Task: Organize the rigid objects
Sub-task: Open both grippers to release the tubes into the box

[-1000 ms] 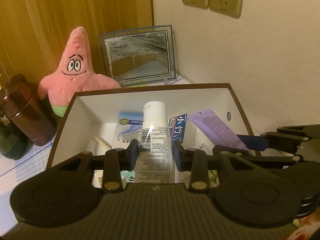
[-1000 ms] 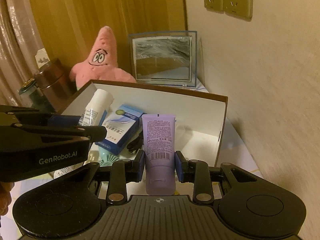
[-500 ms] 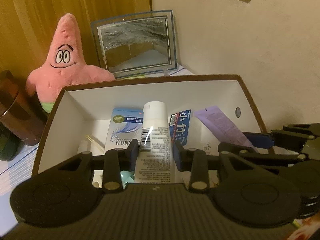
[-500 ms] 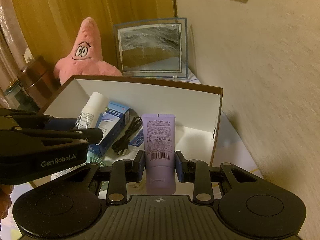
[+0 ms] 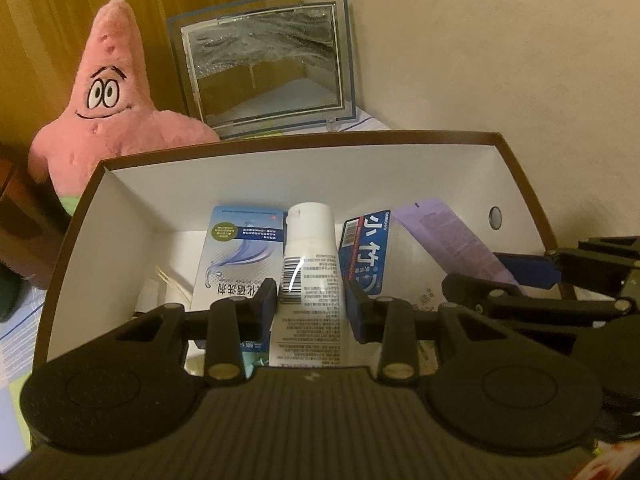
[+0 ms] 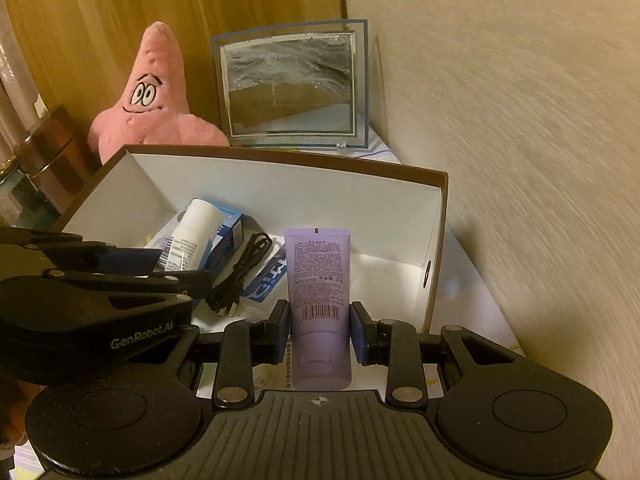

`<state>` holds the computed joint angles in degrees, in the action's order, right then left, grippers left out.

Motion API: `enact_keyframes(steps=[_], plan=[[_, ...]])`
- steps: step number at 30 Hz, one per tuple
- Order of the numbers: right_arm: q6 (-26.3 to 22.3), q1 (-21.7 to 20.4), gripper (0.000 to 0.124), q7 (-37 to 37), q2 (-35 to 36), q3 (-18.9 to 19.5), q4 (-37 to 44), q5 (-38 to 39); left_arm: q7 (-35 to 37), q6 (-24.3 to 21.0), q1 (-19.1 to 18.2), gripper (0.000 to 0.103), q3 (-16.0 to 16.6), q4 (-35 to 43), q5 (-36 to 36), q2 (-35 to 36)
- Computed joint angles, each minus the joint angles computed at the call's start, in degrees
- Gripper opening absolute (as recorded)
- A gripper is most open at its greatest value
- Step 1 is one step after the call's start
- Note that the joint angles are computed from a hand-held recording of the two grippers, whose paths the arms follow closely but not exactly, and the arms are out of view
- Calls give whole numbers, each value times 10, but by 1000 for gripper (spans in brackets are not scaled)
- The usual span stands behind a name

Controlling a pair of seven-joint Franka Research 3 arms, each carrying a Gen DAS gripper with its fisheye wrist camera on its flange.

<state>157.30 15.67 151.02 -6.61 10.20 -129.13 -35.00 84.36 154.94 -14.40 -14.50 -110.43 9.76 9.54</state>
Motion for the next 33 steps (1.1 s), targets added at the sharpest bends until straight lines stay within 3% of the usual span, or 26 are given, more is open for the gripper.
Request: enact_keyframes(steps=[13,17,30,33], plan=[[-3,1,32,8,8,-6,8,-9,7,-2,-2,35,1,24,7,25],[-4,0,32,12,6,-7,7,-12,8,1,2,42,0,20,2,19],[-2,-3,32,35,9,-4,13,-44,-11,-3,4,48,5,2,12,-3],[0,3,32,5,10,-8,14,-26,-11,-3,5,50,4,-3,8,-8]])
